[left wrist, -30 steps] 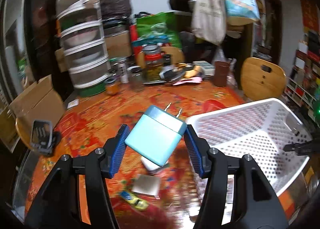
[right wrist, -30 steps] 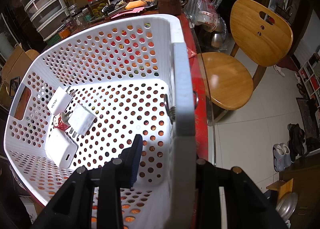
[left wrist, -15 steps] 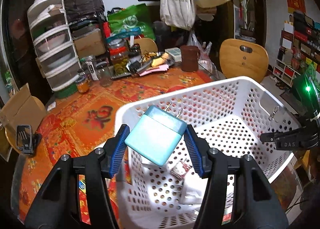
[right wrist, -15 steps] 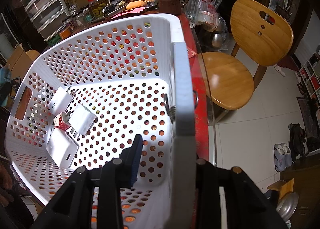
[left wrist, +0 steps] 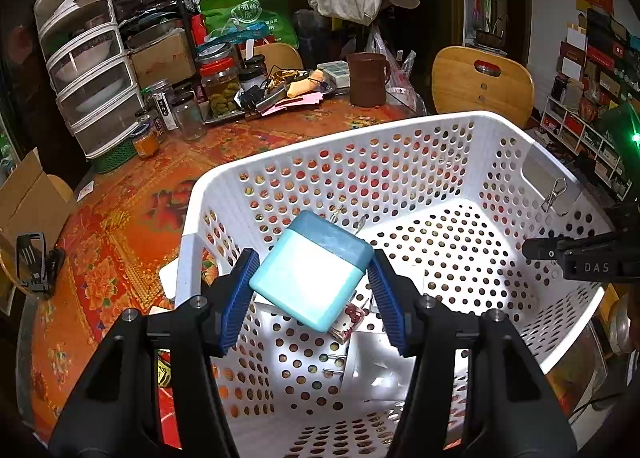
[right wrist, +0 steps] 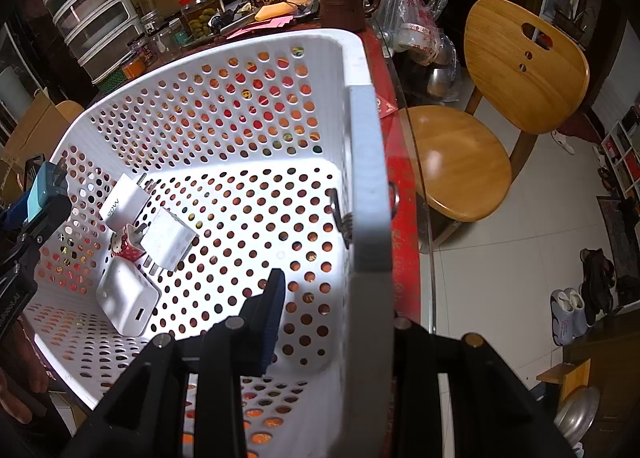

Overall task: Organize rigid objects
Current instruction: 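Carry the teal charger into the basket and release it, then return the left tool and grasp the white square charger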

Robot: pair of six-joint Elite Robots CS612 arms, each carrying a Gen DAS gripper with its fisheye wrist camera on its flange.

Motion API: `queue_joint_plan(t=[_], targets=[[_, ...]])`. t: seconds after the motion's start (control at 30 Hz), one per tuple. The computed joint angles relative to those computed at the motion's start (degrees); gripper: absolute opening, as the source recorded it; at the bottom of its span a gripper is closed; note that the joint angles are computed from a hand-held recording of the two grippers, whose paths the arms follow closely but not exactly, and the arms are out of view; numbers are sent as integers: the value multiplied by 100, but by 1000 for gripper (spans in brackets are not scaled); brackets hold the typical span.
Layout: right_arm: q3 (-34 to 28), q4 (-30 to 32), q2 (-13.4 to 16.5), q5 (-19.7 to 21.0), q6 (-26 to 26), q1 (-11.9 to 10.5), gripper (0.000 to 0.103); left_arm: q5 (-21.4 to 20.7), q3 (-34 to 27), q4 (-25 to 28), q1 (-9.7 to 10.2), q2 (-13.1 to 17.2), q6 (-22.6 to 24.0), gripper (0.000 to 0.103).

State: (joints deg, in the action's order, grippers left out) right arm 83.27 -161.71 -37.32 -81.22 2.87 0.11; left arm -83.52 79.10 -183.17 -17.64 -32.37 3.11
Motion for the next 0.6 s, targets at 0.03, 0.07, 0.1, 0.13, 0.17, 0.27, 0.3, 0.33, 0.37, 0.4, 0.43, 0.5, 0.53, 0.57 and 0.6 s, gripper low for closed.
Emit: queue_joint_plan(t=[0.03, 0.07, 0.1, 0.13, 0.17, 0.27, 0.3, 0.33, 0.37, 0.4, 0.43, 0.5, 0.53, 0.57, 0.6], targets=[[1, -7, 1, -1, 4, 1, 32, 6, -11, 17, -3, 14, 17, 54], [2, -10, 1, 2, 4, 0, 32, 11, -27, 51, -5, 21, 25, 54], [1, -8, 1, 4, 7, 0, 32, -13, -40, 72, 2, 31, 18, 54], [1, -8, 1, 4, 7, 0, 32, -13, -56, 99, 2, 50, 16, 54], [5, -12, -1, 4, 5, 0, 32, -11, -59, 113, 3, 55, 21, 54], [3, -9, -1, 8, 1, -3, 32, 7, -58, 103, -13, 79, 127, 67], [4, -9, -2, 11, 0, -4, 32, 55, -22, -18, -23, 80, 176, 72], [4, -9, -2, 11, 0, -4, 32, 85, 33, -208, -28, 73, 234, 83], [2, -8, -1, 10, -2, -3, 32, 87, 68, -309, -28, 61, 255, 91], [2, -8, -1, 10, -2, -3, 32, 91, 110, -421, -27, 43, 267, 93], [1, 2, -2, 6, -3, -2, 32, 93, 167, -558, -23, 17, 289, 94], [0, 17, -5, 8, -14, -4, 32, 133, 274, -743, -18, -49, 342, 94], [2, 12, -7, 8, -15, -5, 32, 158, 344, -874, -4, -87, 374, 94], [4, 13, -8, 13, -13, -5, 32, 167, 402, -962, 17, -128, 375, 94], [2, 15, -7, 10, -15, -4, 32, 140, 454, -1042, 56, -173, 340, 95]])
